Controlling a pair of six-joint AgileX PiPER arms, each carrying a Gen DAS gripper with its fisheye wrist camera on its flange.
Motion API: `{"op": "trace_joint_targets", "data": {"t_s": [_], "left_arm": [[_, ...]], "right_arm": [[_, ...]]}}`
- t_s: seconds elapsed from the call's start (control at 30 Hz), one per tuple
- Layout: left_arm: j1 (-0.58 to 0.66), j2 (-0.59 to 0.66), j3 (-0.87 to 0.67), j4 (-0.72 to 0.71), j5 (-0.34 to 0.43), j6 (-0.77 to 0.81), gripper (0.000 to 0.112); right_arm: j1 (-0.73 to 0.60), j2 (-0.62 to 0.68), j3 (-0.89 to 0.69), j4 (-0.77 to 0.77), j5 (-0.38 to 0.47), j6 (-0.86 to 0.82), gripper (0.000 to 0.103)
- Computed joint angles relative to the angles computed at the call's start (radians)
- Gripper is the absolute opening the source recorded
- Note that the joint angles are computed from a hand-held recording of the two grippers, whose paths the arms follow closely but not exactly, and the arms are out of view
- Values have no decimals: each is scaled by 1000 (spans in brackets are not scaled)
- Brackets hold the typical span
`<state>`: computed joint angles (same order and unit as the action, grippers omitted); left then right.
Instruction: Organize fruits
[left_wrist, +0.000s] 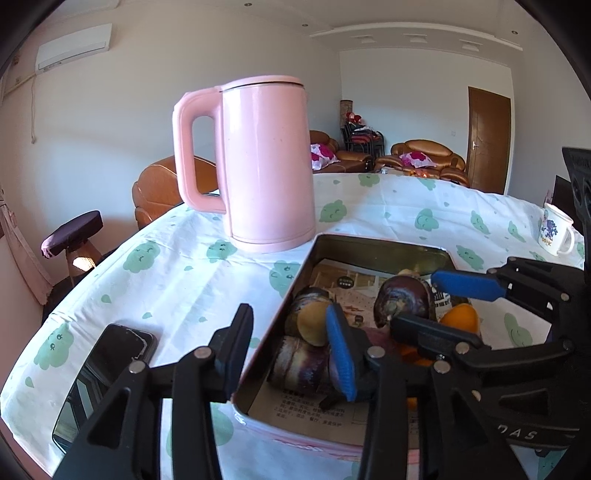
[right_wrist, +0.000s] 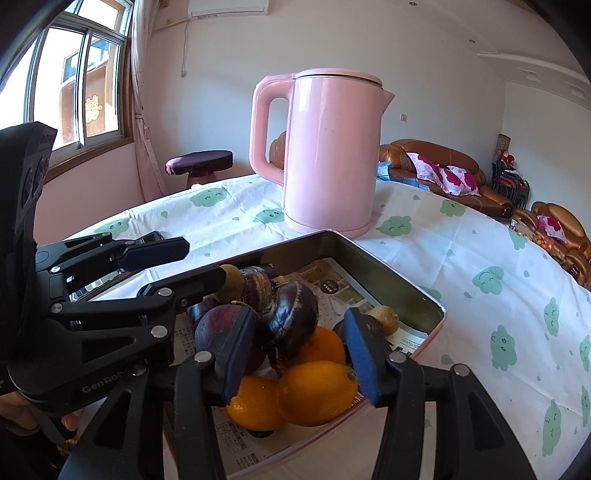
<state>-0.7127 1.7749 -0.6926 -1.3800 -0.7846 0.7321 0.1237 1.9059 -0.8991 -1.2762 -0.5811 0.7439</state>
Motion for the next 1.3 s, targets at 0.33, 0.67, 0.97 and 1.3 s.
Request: {"op": "trace_joint_targets", "data": {"t_s": [0.33, 0.67, 0.97, 1.3], "left_arm": [[-78, -47, 32, 23, -92, -61, 75], [-178, -51, -14, -8, -161, -16, 91], [-211, -20, -69, -44, -172, 43, 92], [-214, -20, -71, -47, -177, 45, 92]], "right_arm": [[-73, -77, 104, 162, -39, -153, 67], [-201, -191, 210, 364, -69, -336, 71], [-299, -235, 244, 331, -149, -300, 80], [-314, -241, 252, 313, -169, -288, 81]]}}
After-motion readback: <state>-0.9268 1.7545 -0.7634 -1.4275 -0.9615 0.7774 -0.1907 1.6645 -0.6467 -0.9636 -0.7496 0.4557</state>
